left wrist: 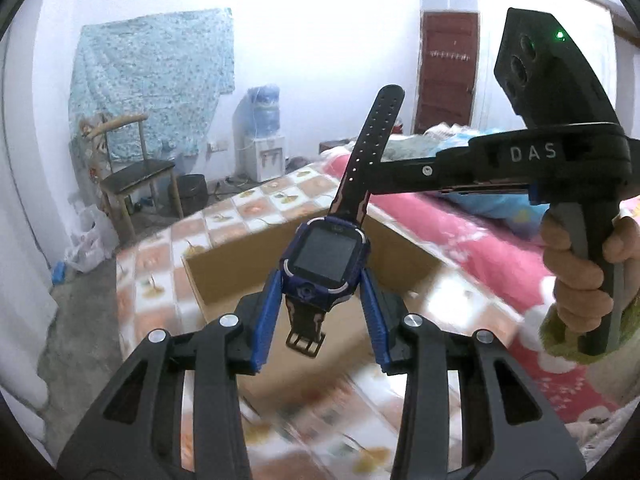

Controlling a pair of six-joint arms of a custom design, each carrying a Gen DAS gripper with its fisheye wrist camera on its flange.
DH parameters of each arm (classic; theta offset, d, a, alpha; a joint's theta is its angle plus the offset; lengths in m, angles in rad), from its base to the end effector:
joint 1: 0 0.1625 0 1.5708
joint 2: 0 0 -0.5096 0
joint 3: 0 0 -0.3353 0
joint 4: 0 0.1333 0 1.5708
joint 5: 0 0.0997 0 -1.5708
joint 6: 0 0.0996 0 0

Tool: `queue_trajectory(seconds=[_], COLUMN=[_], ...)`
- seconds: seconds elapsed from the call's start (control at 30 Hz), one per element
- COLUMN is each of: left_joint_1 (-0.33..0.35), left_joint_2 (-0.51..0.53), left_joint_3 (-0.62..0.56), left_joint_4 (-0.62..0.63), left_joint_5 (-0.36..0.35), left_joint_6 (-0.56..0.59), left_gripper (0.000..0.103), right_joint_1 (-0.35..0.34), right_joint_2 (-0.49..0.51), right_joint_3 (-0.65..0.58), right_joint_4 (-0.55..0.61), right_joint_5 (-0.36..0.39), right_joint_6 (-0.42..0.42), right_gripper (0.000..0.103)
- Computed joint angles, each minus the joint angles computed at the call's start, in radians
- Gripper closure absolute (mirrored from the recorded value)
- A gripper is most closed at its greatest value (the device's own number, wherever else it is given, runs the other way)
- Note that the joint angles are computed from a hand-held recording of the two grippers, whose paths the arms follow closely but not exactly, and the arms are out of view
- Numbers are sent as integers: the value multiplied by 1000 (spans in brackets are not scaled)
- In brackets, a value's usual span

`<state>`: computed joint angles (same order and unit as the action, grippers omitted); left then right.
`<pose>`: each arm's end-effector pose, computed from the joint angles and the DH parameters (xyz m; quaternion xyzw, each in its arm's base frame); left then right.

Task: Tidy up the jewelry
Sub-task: 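Lift the watch with the left gripper and carry it over the cardboard box, then open the left gripper to drop the watch into the box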

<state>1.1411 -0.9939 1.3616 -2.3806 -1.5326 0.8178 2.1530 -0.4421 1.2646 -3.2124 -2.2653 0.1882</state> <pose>-0.1768 -0.7149 0.4218 0.5664 0.7942 -0.2115 0.0606 0.5050 -0.6406 0.1554 0.0359 -0.8724 0.4643 0.1486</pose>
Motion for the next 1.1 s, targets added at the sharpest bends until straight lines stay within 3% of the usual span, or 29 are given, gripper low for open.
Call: queue_trajectory(seconds=[0.1,0.13,0.2,0.23,0.3,0.47,0.6,0.73,0.83,0.87,0.93,0.97,1.1], left_joint_1=[-18,-22,-25,-22,-17,-1,8,16,22,26,34,40,65], left_joint_2=[112,171,237,275,353,422,400,370,319,303,271,258,199], left_joint_3=[-151,-231,-322,-374,-489,-536,-503,-488,-440,-424,-391,-378,-311], left_joint_4=[68,121,185,227,338,363,319,266,186,160,109,86,33], left_joint_5=[118,191,281,319,387,464,425,380,337,321,294,284,258], left_joint_6=[34,32,25,18,-13,-38,-27,-53,-92,-105,-140,-160,-248], left_gripper=[65,65,67,75,76,71,63,57,45,38,28,26,21], right_joint_1=[-73,-104,-133,-151,-188,-251,-266,-273,-282,-284,-288,-288,-285], right_joint_2=[-7,-3,14,28,48,50,39,42,61,74,104,123,175], right_joint_3=[-72,-108,-158,-193,-241,-260,-246,-294,-363,-397,-468,-508,-615], right_joint_4=[126,187,251,292,354,484,540,678,803,852,944,988,1097], right_joint_5=[96,135,161,164,178,181,159,132,123,119,113,106,101], right_joint_6=[41,63,72,70,81,177,159,155,171,177,181,178,175], right_gripper=[99,99,99,99,99,99,99,98,96,94,75,71,67])
